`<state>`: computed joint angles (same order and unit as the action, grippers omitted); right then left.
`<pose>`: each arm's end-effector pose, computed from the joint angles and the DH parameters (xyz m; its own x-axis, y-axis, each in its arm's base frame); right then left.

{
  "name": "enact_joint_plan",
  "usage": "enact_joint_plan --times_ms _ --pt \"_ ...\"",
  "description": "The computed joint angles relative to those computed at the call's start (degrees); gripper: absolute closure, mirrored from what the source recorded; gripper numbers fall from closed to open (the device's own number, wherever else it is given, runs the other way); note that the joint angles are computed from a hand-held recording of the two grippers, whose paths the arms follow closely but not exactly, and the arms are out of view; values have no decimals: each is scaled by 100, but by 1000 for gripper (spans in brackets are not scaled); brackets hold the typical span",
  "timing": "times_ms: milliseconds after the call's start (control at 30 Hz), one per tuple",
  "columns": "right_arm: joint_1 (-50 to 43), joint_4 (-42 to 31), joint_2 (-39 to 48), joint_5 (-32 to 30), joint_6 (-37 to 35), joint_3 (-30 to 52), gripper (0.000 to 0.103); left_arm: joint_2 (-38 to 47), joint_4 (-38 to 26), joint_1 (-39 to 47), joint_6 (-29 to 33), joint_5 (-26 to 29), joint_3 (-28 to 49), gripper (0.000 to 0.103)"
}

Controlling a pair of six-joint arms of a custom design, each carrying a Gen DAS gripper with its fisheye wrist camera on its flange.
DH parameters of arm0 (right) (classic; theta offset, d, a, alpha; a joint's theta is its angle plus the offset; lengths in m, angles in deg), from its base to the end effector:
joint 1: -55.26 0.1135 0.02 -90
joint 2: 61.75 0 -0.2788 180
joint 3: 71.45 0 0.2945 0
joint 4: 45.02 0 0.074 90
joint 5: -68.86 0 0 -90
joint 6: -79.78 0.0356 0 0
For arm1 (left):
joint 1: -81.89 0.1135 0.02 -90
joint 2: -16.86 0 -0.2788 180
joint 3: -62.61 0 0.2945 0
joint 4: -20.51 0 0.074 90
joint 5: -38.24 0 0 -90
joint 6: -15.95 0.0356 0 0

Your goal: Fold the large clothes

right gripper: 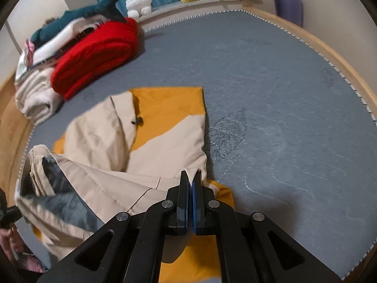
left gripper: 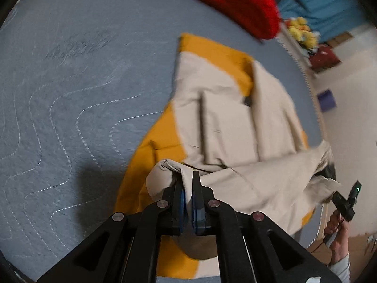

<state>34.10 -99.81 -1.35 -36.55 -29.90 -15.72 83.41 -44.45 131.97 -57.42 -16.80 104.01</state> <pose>0.2187 -0.0745 0.2386 -0.8311 -0.0264 -0.5555 -0.0614 0.9971 0.0444 0.1282 0.1215 0.1409 -0.7950 -0.5846 -0.1621 -0.4193 0.7226 -0.5496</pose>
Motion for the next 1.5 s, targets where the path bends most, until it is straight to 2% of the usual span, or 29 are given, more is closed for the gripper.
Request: enact_joint_plan --times_ms 67,133,200,233,367,433,500,567,633,700,800,1067,1133,1200,1233,1300,1333,1400,1500 --pt "257 282 341 397 241 -27 100 439 72 51 -88 137 148 92" --pt "286 265 754 283 411 199 98 693 54 70 -123 191 287 89" --pt "215 254 982 181 472 398 89 752 -184 234 5 279 437 85" --pt "127 304 983 147 535 447 89 715 -295 333 52 333 491 81" --pt "-492 164 956 -474 636 731 81 389 -1141 1155 669 882 832 65" --pt "-740 131 876 -627 484 707 74 332 -1431 1497 1017 961 935 64" --pt "-780 24 930 -594 322 690 71 288 -1509 1692 1202 795 927 64" --pt "-772 -192 1017 -602 65 647 68 254 -1439 1665 1199 560 891 63" --pt "-651 -332 1047 -519 -208 548 62 166 -1297 1511 1125 248 792 59" --pt "-383 -335 1004 -235 -455 380 60 135 -1084 1294 1088 -145 669 53" --pt "15 -178 845 335 -729 92 60 140 -767 946 1061 -648 420 52" --pt "295 42 1089 697 -746 3 60 233 55 -74 245 -917 134 52" --pt "362 107 1166 830 -769 -23 60 246 255 -299 49 -1017 71 54" --pt "367 139 1198 851 -840 -28 61 278 350 -504 -31 -1028 46 61" --pt "359 138 1156 840 -864 -43 67 245 413 -634 -90 -1074 23 68" --pt "391 158 1132 874 -867 -48 86 196 467 -760 -42 -1112 1 90" --pt "401 156 1111 870 -877 -49 90 179 459 -761 -14 -1095 18 96" --pt "414 124 978 779 -949 -54 99 -83 363 -643 7 -1007 82 98" --pt "360 11 610 437 -900 52 100 -639 -10 -206 67 -399 400 99"
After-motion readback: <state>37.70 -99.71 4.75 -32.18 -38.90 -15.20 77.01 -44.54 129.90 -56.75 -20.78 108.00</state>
